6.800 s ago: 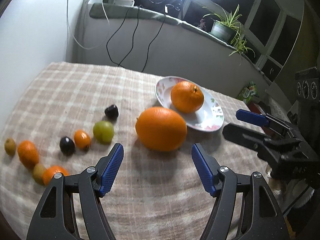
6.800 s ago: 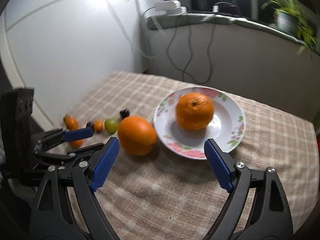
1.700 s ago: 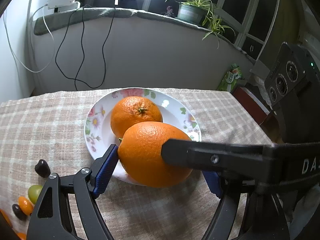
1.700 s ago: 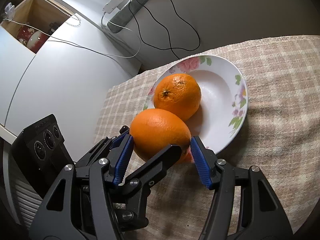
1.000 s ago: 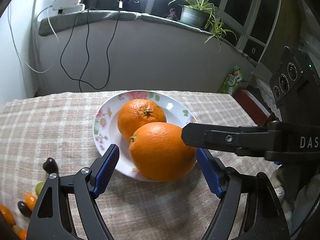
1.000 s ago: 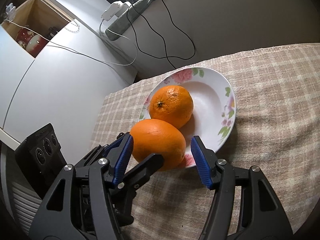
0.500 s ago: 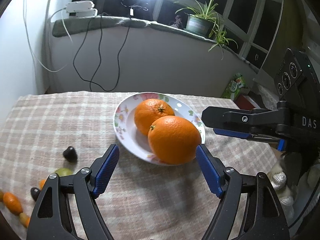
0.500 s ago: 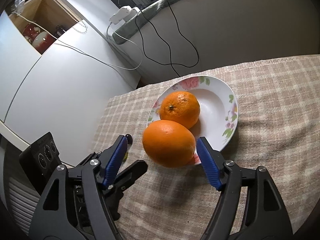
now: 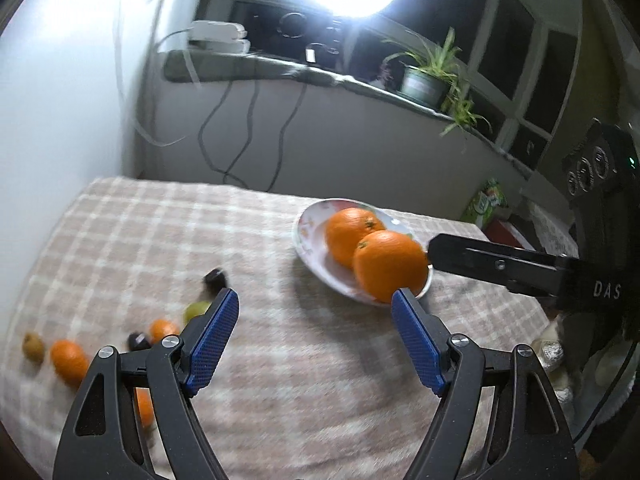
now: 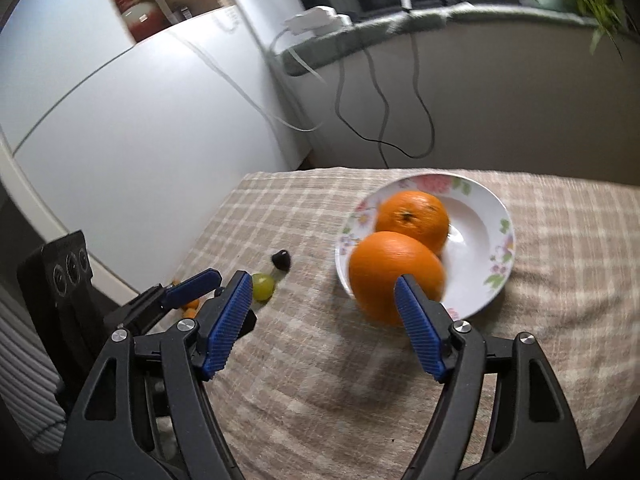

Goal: Organize fruits
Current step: 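Open the right tool to release the orange and pull back, then reach the left tool to a mandarin while the right tool reaches the green plum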

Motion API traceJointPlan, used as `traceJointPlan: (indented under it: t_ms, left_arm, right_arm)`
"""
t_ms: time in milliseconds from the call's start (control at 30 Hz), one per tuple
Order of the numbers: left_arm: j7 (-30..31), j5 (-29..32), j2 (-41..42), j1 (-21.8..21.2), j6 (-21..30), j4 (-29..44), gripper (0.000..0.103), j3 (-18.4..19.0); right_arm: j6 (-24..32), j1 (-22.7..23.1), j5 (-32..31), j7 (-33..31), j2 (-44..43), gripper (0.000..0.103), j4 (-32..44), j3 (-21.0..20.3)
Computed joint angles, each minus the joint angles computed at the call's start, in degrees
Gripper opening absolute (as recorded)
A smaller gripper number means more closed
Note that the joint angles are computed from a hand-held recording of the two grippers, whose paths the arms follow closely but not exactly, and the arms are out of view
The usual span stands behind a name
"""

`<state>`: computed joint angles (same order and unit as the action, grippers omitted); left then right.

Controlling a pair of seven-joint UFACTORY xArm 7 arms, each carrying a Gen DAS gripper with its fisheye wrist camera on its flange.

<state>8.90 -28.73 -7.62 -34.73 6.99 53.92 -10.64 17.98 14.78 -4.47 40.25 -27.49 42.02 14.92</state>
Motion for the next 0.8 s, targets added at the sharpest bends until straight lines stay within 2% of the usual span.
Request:
traceJointPlan:
  t_ms: [200,400,533,700,800]
  left_arm:
    - [-5.98,4.18,-5.5,3.02,-0.01,-7.04,0.079,0.69]
    - [-10.05,7.34,-11.08,4.17,0.07,-13.17,0.076,3.14]
    - [-12.65,9.83,-13.91,4.81,0.09,-16.54,0.066,3.85]
    - [-12.07,9.52,-15.29,1.95,0.43,-18.85,0.05,7.14]
    - [-11.66,9.55,-14.7,1.32,0.41,-18.75,0.046,7.63]
  right_arm:
    - [-0.59,-1.37,-4.11,1.24,1.5,0.076,1.45,3.57]
    - [-0.93,-1.61,-8.03,2.34,4.56,0.076,3.33,5.67]
    - [0.4,0.04,-9.48,1.16,7.89,0.076,5.85,5.42]
    - [2.89,2.96,-9.7,-0.71,12.32,0.076,9.54,4.07]
    - [3.36,4.01,-10.31,-0.83,14.51,0.076,11.14,3.44]
